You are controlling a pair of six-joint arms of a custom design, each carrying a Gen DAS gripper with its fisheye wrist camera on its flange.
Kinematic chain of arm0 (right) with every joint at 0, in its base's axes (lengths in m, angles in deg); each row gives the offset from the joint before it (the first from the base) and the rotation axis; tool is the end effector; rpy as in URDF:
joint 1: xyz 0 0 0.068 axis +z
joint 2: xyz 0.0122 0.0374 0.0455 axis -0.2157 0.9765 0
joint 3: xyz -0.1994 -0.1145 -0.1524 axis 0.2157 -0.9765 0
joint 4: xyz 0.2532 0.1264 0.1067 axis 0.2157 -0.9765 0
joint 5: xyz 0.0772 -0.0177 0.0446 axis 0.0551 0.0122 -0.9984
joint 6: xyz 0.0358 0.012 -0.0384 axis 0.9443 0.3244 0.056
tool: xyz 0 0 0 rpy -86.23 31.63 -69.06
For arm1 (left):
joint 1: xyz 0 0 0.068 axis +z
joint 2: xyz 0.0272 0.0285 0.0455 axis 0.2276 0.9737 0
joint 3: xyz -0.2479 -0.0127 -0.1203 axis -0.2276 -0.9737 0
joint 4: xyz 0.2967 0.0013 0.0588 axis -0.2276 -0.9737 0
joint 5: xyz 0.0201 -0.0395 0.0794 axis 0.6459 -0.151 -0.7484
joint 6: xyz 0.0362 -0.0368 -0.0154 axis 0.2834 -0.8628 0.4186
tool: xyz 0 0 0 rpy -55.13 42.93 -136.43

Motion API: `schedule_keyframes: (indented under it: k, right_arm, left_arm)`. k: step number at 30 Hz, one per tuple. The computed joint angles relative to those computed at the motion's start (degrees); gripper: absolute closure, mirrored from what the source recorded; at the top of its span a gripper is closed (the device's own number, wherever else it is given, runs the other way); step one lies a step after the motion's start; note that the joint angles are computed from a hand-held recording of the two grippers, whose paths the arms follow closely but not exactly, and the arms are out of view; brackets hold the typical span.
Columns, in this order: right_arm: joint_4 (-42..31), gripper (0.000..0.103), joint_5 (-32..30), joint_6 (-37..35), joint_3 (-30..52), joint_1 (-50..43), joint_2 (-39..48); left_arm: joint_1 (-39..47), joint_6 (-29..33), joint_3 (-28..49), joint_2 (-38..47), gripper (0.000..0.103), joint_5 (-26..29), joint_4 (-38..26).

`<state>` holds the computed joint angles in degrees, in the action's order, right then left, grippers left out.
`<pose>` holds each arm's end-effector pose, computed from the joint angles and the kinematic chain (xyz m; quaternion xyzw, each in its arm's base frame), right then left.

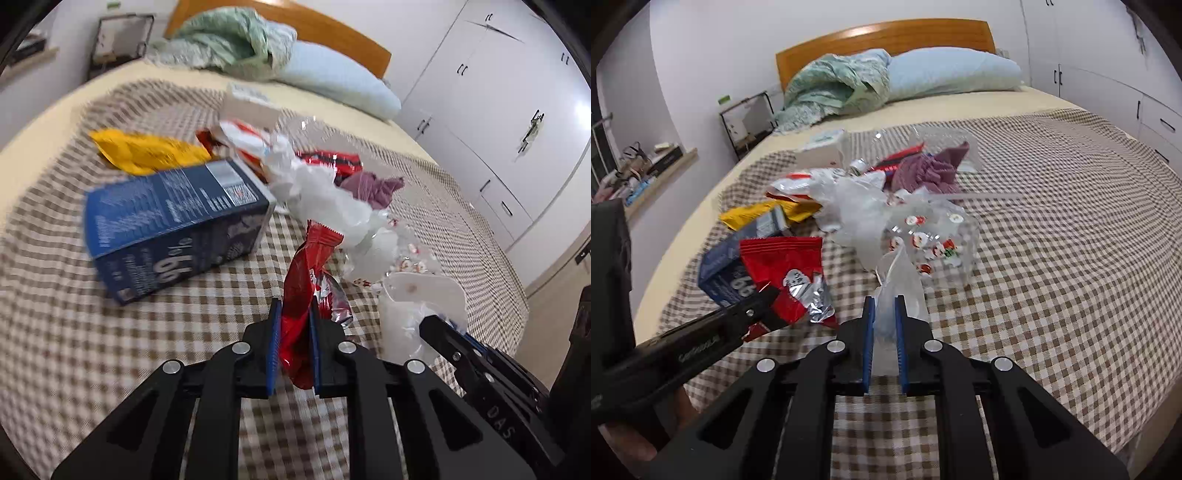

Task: Collect trash
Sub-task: 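Grasp the red snack wrapper with the left tool while the right tool grasps a clear plastic cup, then carry the red wrapper and plastic cup to the bin and release both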

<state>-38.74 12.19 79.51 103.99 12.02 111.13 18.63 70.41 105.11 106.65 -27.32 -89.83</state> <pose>0.2955 0.1306 0.3708 -0.0033 0.9149 0.1150 0.3869 0.3318 0.0176 0.3460 -0.0182 0.9219 -0.1917 0.3362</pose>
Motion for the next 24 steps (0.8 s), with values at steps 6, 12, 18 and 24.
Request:
schedule_keyframes:
  k: [6, 12, 18, 24]
  right_arm:
    - [-0.6, 0.093, -4.2, 0.2, -2.5, -1.3, -7.9]
    - [-5.2, 0.094, -9.4, -3.2, -4.8, -9.0, -19.9]
    - [-14.7, 0.094, -23.8, -15.2, -3.1, -32.1, -27.4]
    - [-32.2, 0.094, -49.4, -44.3, 2.2, -71.5, -25.1]
  left_arm:
    - [1.1, -0.3, -3.5, -11.0, 0.092, -4.4, -3.5]
    - [-2.0, -1.7, -2.5, -21.1, 0.092, -8.2, -10.7]
    - [-22.9, -10.4, 4.7, -24.5, 0.092, -17.5, -14.8]
    - [-52.6, -19.8, 9.8, -20.3, 0.092, -36.0, -15.6]
